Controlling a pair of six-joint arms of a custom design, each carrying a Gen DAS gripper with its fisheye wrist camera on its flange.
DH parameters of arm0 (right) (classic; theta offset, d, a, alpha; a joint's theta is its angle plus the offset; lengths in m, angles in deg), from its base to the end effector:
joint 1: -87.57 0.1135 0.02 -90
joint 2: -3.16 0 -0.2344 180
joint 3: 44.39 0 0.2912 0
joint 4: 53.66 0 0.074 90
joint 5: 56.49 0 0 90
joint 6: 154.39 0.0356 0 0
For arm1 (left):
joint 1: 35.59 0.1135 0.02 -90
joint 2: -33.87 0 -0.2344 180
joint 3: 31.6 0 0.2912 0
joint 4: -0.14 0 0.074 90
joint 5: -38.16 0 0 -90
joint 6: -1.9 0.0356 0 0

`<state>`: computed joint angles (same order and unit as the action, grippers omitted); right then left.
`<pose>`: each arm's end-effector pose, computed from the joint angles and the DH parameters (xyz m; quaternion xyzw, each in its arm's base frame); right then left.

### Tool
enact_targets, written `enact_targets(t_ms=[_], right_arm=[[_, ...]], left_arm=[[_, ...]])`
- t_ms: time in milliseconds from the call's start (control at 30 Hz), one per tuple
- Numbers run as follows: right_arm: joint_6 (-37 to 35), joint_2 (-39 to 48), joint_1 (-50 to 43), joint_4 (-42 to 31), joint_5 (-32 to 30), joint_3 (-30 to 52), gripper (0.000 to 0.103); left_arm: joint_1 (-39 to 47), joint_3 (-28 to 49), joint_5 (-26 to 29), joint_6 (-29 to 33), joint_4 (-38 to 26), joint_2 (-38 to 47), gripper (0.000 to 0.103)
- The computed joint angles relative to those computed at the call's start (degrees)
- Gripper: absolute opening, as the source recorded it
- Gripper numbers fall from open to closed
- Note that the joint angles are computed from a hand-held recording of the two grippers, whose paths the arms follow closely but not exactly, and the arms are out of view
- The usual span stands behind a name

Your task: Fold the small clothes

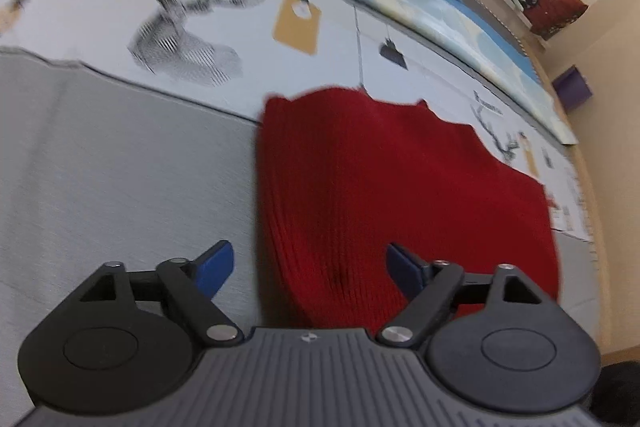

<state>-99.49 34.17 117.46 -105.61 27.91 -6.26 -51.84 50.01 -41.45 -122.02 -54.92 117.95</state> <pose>0.1592 0.0955 0.1932 -0.5113 0.7677 0.0276 0.3852 0.3297 -0.1028 0.2421 -0.1218 0.9487 -0.1968 0.2153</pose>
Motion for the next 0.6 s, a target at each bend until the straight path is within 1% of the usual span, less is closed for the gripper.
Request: enact_targets(t_ms=[67, 200, 267, 333, 433, 467, 500, 600], right_arm=[[0.51, -1.74, -4.08, -1.69, -3.68, 1.71, 0.016], [0.23, -4.02, -11.97, -5.05, -10.95, 3.79, 0.016], [-1.23, -5.55, -14.9, -6.68, -13.61, 3.78, 0.016], [-2.44, -6.52, -17.29, -8.15, -15.92, 3.86, 0.016], [-2.23, -7.48, -18.08, -9.35, -16.99, 3.8, 0.016], [-1.93, -5.58, -18.11, -7.98, -17.17, 4.25, 0.016], [-1.47, -5.18, -17.87, -7.85, -17.01, 4.35, 0.016], [-0.64, -4.08, -16.83, -7.39, -16.17, 4.22, 0.016]], left_arm=[[0.73, 0.94, 3.34, -1.38, 1.36, 2.16, 0.091], [2.25, 1.6, 11.0, -6.62, 6.97, 6.12, 0.091], [2.32, 2.85, 13.8, -8.1, 9.03, 8.9, 0.091], [1.88, 4.99, 15.64, -8.33, 9.82, 12.24, 0.091], [0.63, 9.12, 16.12, -6.83, 8.54, 17.54, 0.091], [0.29, 10.58, 16.32, -6.04, 7.54, 19.3, 0.089], [0.05, 11.89, 16.55, -5.58, 6.36, 20.83, 0.085], [-0.04, 15.77, 15.78, -4.12, 0.88, 25.16, 0.08]])
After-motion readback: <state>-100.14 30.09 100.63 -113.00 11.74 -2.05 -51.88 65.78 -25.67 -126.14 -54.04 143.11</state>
